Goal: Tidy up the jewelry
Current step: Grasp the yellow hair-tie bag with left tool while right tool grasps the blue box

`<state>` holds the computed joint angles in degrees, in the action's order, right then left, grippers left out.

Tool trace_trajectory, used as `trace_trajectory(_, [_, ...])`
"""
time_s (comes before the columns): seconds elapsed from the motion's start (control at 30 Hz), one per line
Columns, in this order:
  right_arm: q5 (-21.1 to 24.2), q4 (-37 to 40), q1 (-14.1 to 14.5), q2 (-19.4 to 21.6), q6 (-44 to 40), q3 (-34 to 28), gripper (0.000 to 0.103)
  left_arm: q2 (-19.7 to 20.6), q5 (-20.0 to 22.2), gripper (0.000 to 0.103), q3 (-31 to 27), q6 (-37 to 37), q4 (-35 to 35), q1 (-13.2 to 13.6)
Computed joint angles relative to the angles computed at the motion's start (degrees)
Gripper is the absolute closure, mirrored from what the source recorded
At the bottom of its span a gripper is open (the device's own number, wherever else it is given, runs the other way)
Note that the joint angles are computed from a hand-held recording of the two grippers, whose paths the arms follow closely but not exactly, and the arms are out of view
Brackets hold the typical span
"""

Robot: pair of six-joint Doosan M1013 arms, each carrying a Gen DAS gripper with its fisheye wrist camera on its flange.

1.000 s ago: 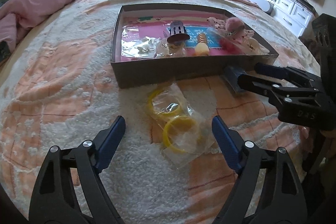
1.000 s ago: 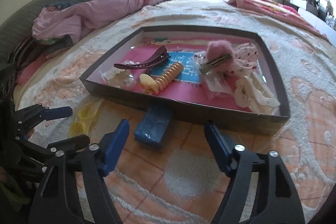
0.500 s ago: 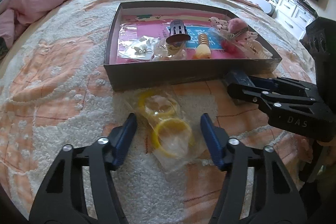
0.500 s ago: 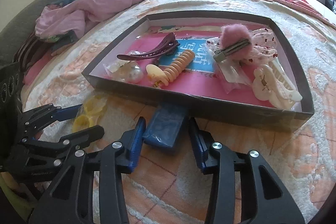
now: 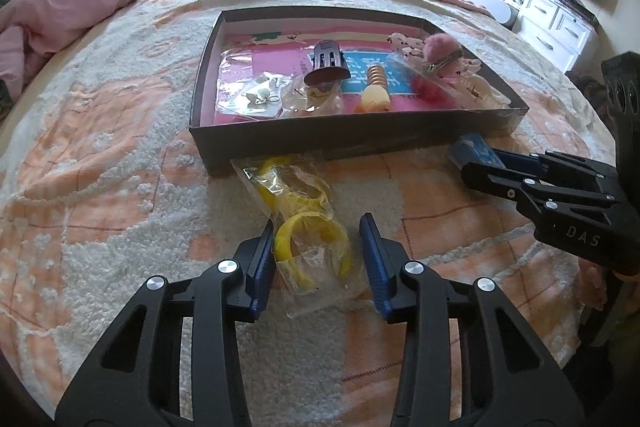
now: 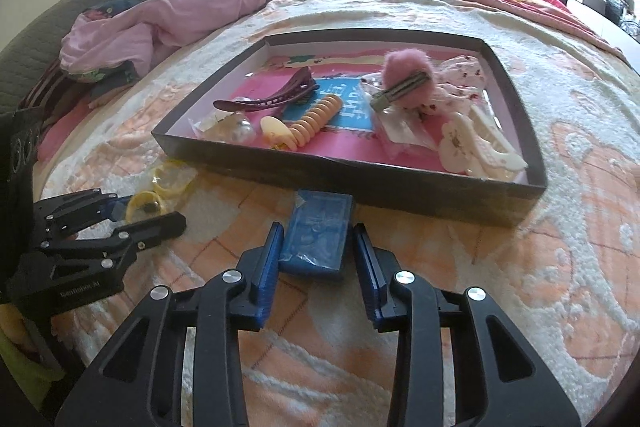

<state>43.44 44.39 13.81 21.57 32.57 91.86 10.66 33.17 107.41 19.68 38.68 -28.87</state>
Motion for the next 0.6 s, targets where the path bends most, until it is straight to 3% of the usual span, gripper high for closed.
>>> trace_trajectory(0.6, [-0.92, 0.74, -0.87, -2.01, -2.01, 1.83, 0.07, -1.13, -1.74, 0.072, 0.3, -1.13, 2.06, -1.65])
